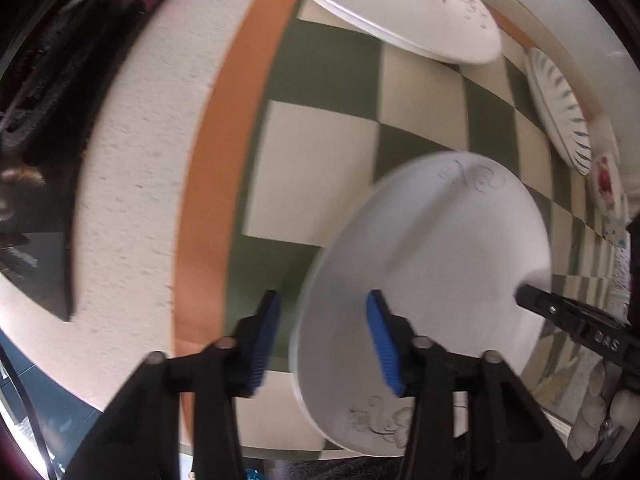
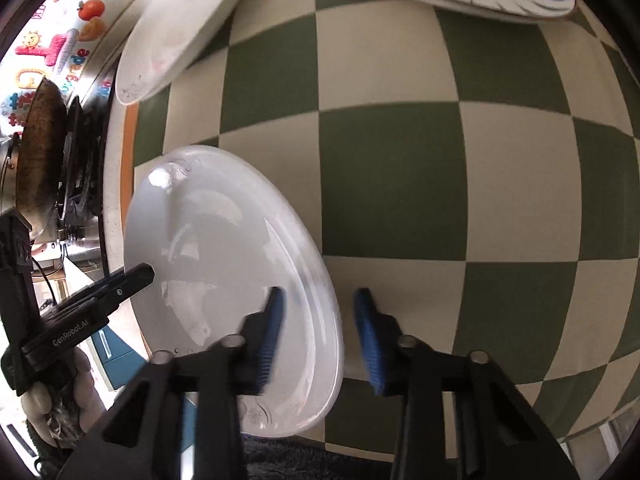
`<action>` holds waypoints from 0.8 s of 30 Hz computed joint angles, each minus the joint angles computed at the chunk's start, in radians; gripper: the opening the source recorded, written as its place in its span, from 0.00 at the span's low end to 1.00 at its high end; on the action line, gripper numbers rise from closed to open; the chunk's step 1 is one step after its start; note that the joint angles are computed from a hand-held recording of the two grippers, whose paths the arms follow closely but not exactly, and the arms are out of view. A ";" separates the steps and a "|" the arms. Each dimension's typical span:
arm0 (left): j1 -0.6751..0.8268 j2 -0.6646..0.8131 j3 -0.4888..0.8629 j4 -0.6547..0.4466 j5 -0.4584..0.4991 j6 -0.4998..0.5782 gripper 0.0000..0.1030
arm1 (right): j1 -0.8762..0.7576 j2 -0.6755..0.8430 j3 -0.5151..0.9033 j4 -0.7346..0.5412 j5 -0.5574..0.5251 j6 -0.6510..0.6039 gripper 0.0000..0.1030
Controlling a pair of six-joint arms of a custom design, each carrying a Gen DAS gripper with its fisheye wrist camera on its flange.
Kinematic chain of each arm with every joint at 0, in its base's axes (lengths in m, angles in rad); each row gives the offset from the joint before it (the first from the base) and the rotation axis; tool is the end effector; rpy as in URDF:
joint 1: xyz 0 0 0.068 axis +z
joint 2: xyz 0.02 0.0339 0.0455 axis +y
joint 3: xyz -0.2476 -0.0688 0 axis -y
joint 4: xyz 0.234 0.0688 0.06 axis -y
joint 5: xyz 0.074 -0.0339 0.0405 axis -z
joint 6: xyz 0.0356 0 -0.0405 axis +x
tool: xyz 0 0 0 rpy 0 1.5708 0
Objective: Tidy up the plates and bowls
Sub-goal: 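Lift the plain white plate with both grippers toward the pink-floral plate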
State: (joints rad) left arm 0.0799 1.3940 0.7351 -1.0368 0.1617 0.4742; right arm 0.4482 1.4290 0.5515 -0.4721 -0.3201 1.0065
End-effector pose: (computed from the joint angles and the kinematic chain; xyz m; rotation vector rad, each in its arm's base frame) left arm 0.1845 0.0090 0.1531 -0.5827 -2.9961 0.2901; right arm 0.1793 0.0986 0.1118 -0.7843 -2.9339 -0.5903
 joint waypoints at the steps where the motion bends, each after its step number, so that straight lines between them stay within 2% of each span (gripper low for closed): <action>1: -0.015 -0.034 -0.019 0.008 -0.010 -0.013 0.33 | 0.014 0.006 0.006 -0.009 0.005 0.003 0.19; 5: -0.046 -0.102 -0.059 0.010 -0.014 -0.058 0.31 | 0.006 0.038 -0.007 0.044 -0.003 -0.015 0.18; 11: -0.186 -0.232 -0.068 -0.041 -0.003 -0.208 0.30 | -0.007 -0.067 -0.029 -0.046 0.006 -0.055 0.18; 12: -0.249 -0.253 -0.074 -0.037 -0.004 -0.270 0.30 | -0.014 -0.097 -0.038 -0.070 0.012 -0.070 0.18; 16: -0.395 -0.295 -0.053 -0.063 -0.002 -0.402 0.30 | -0.026 -0.173 -0.036 -0.140 0.040 -0.093 0.18; 23: -0.646 -0.252 -0.038 -0.001 -0.005 -0.581 0.30 | -0.146 -0.403 -0.070 -0.320 0.060 -0.156 0.18; 24: -0.646 -0.213 -0.032 0.027 -0.004 -0.567 0.30 | -0.164 -0.434 -0.077 -0.342 0.063 -0.158 0.18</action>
State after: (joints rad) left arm -0.5662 1.1806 0.7029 -1.0097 0.1574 -0.0923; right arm 0.2846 0.9955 0.4741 -0.8144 -0.2572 0.8489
